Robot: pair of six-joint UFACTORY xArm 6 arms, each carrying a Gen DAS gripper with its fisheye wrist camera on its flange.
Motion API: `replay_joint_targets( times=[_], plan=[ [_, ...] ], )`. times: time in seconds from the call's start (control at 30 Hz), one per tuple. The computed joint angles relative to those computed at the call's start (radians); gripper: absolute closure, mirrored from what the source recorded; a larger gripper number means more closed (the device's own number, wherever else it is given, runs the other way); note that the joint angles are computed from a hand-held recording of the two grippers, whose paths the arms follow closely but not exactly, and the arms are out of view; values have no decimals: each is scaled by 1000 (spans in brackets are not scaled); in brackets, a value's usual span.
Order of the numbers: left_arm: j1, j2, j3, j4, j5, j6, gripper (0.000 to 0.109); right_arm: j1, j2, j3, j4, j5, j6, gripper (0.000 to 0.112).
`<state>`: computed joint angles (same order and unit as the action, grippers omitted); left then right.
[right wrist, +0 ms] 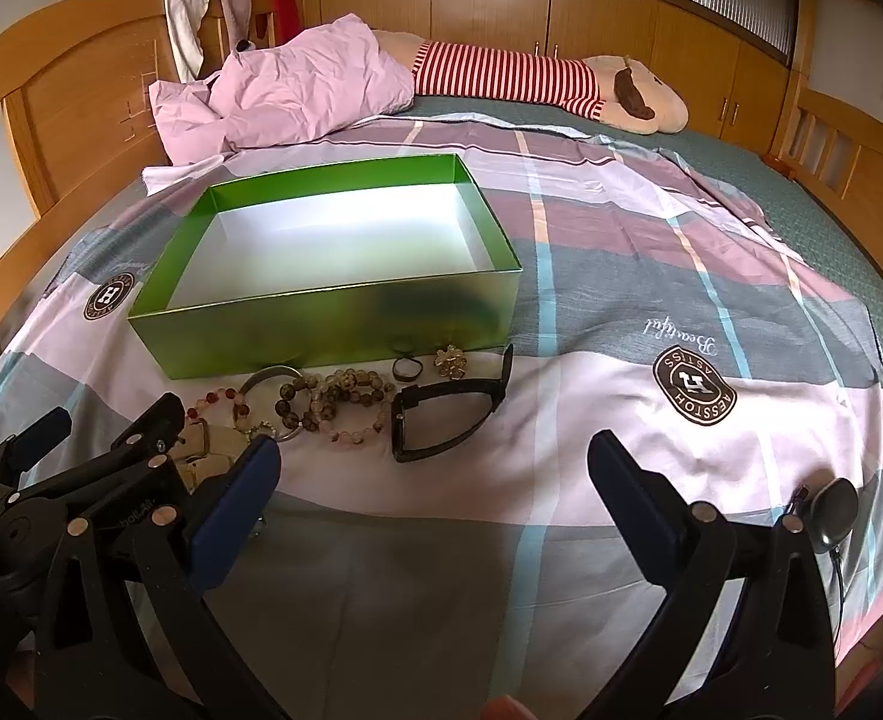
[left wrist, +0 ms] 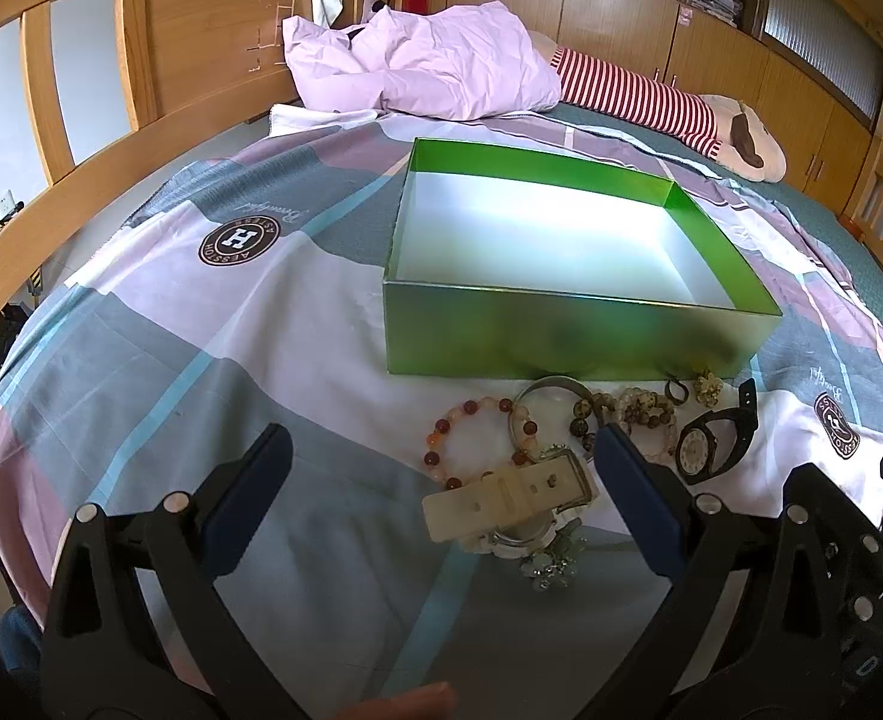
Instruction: Organize jewelry
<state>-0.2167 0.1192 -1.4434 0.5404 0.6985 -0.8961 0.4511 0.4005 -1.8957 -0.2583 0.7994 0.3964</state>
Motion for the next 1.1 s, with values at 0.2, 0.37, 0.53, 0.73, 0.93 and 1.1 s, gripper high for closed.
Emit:
replay_joint_targets(
  times=[0.2, 0.37, 0.53, 0.73, 0.93, 1.1],
  plan=[
    [2, -2, 2, -4, 0, 3, 9, 1, -2, 4, 1, -3, 0, 12],
    [2, -1, 0, -5, 2, 5, 9, 2, -3, 7, 1, -7, -3, 12],
    [2, -2, 0, -6, 2, 6, 9, 2, -5, 10, 3, -9, -2, 12],
    [3, -4, 2, -8, 3, 9, 9, 1, -4, 11, 6, -10, -6, 12],
    [4, -3, 1, -9, 4, 10, 9, 1, -6, 14, 5, -12, -5, 12],
    [3, -3, 1, -8, 5, 9, 9, 0, -5, 12, 8, -11, -7, 12]
  ],
)
